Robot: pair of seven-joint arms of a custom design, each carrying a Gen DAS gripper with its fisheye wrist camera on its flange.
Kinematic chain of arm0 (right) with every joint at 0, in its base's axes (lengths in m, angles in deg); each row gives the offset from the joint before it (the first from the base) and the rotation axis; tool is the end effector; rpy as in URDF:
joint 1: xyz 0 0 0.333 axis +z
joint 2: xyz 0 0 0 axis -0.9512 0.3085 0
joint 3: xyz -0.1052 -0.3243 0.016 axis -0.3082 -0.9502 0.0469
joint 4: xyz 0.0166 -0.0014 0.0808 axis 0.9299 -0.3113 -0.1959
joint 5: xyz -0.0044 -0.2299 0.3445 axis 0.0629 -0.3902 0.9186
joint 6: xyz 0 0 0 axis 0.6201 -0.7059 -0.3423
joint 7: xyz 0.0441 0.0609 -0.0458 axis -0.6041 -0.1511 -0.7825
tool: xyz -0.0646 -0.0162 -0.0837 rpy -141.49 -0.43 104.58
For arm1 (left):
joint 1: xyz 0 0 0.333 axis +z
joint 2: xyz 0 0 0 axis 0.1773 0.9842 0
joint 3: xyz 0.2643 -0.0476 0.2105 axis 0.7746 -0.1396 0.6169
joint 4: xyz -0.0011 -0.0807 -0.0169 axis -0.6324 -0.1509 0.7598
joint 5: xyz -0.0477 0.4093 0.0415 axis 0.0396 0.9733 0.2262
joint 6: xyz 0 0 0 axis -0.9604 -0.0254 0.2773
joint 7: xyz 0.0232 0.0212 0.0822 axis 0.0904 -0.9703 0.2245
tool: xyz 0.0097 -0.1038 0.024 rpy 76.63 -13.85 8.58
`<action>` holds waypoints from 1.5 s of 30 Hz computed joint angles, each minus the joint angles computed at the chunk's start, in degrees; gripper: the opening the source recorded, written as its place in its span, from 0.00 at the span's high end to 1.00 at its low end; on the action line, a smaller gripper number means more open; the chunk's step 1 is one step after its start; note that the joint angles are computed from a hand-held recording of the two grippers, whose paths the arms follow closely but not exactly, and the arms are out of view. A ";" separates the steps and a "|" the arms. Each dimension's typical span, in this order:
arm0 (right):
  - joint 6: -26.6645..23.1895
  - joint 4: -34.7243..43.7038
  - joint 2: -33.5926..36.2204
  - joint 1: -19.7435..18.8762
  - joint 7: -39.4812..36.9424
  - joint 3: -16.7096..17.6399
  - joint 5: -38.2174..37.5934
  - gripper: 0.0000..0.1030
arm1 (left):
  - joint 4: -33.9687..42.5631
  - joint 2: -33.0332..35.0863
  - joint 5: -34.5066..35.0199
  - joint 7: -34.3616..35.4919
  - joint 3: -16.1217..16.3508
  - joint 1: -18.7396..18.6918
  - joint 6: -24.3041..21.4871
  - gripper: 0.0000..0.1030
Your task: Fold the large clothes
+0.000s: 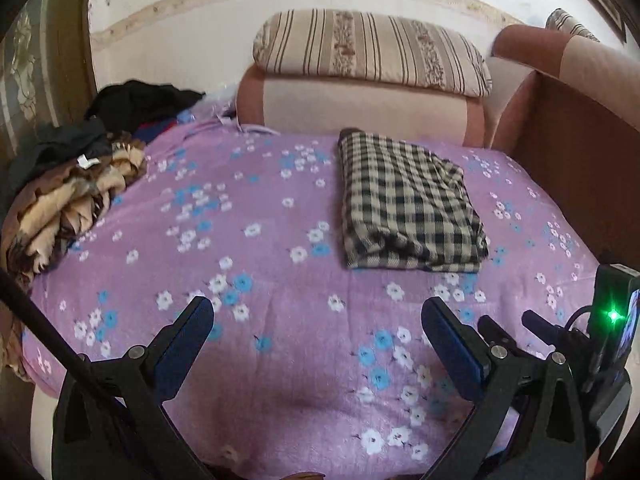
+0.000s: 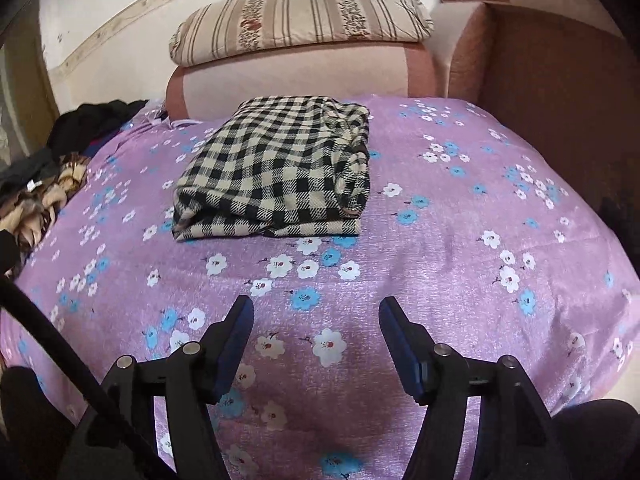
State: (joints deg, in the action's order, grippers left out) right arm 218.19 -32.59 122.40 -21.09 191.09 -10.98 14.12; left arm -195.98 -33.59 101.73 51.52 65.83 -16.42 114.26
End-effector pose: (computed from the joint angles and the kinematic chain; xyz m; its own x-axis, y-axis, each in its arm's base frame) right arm 0.6182 0.4162 0.3298 0.1779 -0.9810 -0.0769 -0.7349 -0.0805 -0.6734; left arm 0.5504 -0.3883 0.3787 0.2321 -0.9726 0.0132 -0.6637 -0.1683 -0.7288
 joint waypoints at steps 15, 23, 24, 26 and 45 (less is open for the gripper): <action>-4.92 2.03 1.39 0.17 5.20 -0.73 -3.84 0.30 | 2.51 3.04 -10.27 9.91 -0.14 0.05 -1.05 0.00; -6.62 2.57 1.32 -0.29 10.45 -0.67 -8.95 0.30 | 3.47 4.14 -12.26 13.03 0.28 -0.65 -1.19 0.00; -6.75 2.68 1.32 -0.48 10.82 -0.47 -9.58 0.30 | 3.56 4.24 -12.42 13.29 0.34 -0.70 -1.17 0.00; -7.00 2.90 1.34 -0.58 11.73 -0.28 -10.88 0.29 | 3.70 4.45 -12.75 13.73 0.44 -0.78 -1.11 0.00; -10.16 5.43 2.02 -3.76 14.99 3.74 -18.49 0.27 | 4.38 6.07 -16.40 16.79 1.07 -0.58 0.11 0.00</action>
